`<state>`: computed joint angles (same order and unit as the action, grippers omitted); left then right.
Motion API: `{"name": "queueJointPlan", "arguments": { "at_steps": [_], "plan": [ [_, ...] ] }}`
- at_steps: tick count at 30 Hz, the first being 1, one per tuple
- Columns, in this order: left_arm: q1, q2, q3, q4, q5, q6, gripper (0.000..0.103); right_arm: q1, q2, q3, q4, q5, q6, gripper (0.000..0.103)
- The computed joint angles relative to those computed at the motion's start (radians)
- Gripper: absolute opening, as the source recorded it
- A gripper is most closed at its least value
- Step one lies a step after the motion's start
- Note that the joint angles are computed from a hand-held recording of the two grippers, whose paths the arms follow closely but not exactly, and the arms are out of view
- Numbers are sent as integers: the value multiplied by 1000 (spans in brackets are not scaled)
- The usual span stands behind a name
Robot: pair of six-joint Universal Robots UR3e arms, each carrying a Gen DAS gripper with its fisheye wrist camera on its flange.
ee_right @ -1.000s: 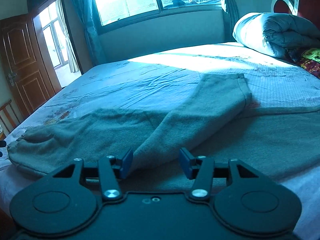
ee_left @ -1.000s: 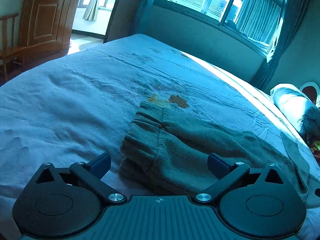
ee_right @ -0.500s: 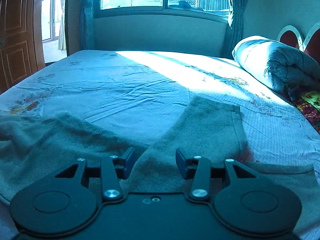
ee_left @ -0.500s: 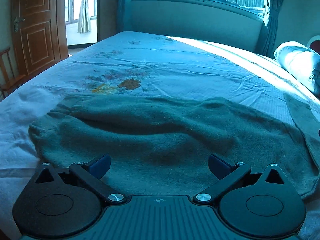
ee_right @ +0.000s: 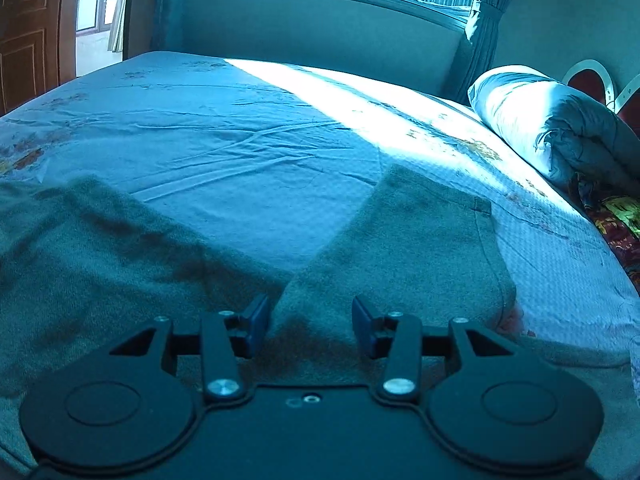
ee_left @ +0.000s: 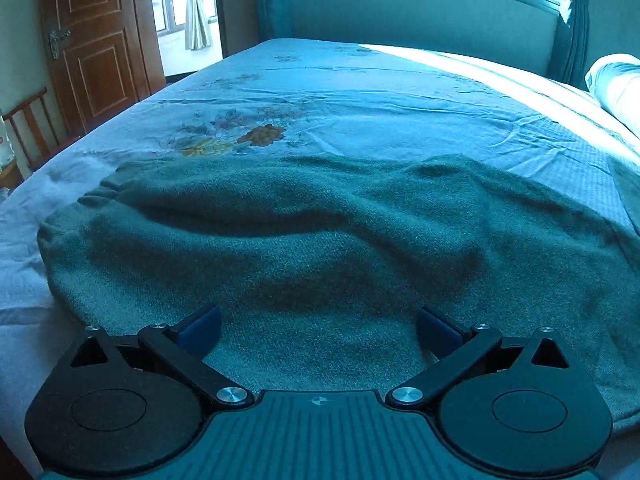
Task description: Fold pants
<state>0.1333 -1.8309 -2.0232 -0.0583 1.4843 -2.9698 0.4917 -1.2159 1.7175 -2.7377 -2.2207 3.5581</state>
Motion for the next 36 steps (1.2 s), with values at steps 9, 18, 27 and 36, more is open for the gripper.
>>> {"name": "queueJointPlan", "arguments": {
  "at_steps": [9, 18, 27, 36],
  "plan": [
    [1, -7, -20, 26, 1, 16, 103, 15, -251, 229, 46, -48, 150, 0],
    [14, -6, -38, 51, -19, 30, 103, 191, -572, 484, 307, -107, 542, 20],
    [23, 13, -54, 49, -30, 33, 103, 67, -466, 410, 20, -173, 128, 28],
    [20, 14, -38, 43, 20, 7, 103, -39, -194, 162, -56, -84, -202, 36]
  ]
}}
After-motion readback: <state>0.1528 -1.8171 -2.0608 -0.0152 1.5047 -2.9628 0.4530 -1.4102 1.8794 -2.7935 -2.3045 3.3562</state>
